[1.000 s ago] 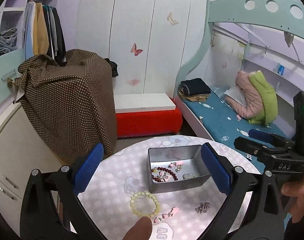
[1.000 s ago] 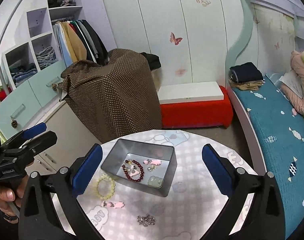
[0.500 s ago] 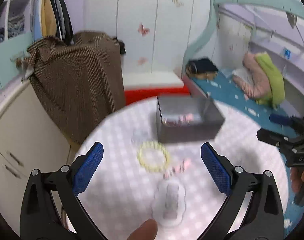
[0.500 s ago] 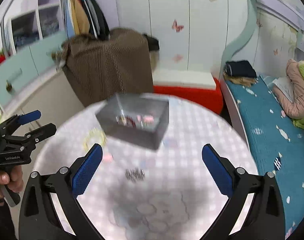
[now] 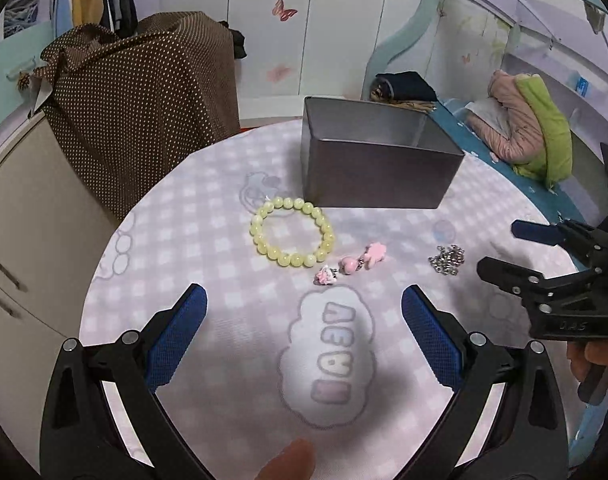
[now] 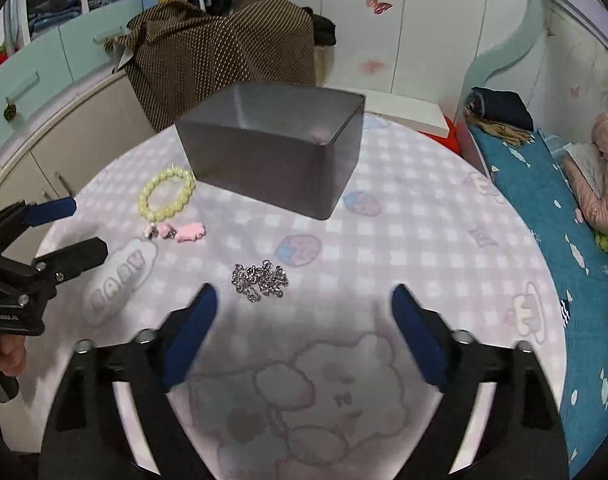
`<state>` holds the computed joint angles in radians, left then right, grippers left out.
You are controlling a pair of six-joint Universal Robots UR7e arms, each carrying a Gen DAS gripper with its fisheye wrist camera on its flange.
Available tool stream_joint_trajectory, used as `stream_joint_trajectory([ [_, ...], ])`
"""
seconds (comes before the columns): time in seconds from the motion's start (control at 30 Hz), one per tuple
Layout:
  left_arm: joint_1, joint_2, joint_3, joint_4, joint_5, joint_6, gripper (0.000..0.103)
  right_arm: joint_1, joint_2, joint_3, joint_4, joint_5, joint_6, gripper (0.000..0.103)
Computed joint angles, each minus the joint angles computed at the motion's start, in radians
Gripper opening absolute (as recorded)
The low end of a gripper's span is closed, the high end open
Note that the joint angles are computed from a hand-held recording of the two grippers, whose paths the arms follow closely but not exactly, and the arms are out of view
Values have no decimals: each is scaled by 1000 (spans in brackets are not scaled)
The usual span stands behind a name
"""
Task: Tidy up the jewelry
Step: 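Grasp the pink bead pearl charm with the left tool while the right tool grasps the silver chain charm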
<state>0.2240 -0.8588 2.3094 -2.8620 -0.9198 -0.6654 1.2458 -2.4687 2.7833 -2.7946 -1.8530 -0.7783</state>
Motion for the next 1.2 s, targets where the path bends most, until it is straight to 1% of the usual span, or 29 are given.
stream_joint_trajectory([
  [0.03, 5, 4, -4, 0, -2, -1, 98, 0, 27, -2, -14, -4, -4, 67],
  [0.13, 18, 20, -13, 1, -7, -9, 98, -3, 86, 0, -66, -8, -15, 65],
  [0.23, 29, 30, -19, -3, -12, -14, 98, -10, 109, -6, -69, 17, -27, 60],
  [0.3, 38, 38, -25, -4, -16, -17, 98, 3, 154, -5, -105, 1, -37, 49],
  [0.33, 41, 42, -29, -4, -16, -18, 98, -8, 150, -2, -102, 25, -51, 45],
  [0.4, 47, 50, -37, -2, -17, -23, 98, -16, 135, -5, -67, 56, -58, 25],
  [0.47, 55, 60, -46, 0, -21, -32, 98, -7, 131, -1, -57, 60, -70, 19],
  [0.5, 58, 64, -50, 4, -22, -37, 98, 9, 137, 2, -65, 46, -71, 16],
  [0.57, 64, 74, -62, 23, -20, -48, 98, 17, 134, 2, -58, 36, -71, 16],
  [0.67, 68, 76, -65, 40, -6, -60, 98, -29, 67, -6, 23, 78, -74, 16],
  [0.8, 79, 65, -61, 66, 13, -82, 98, -126, -54, -21, 163, 171, -97, 16],
  [0.9, 84, 71, -70, 86, 23, -85, 97, -180, -112, -35, 241, 229, -106, 16],
  [0.97, 81, 84, -87, 109, 28, -76, 97, -188, -120, -41, 257, 239, -100, 16],
  [1.03, 82, 94, -100, 132, 37, -76, 97, -220, -150, -46, 297, 268, -108, 16],
  [1.1, 81, 101, -110, 142, 44, -75, 90, -234, -165, -47, 314, 279, -114, 16],
  [1.17, 74, 104, -108, 136, 49, -64, 75, -231, -165, -45, 317, 274, -113, 16],
  [1.2, 71, 102, -106, 131, 46, -58, 65, -232, -170, -43, 321, 273, -115, 16],
])
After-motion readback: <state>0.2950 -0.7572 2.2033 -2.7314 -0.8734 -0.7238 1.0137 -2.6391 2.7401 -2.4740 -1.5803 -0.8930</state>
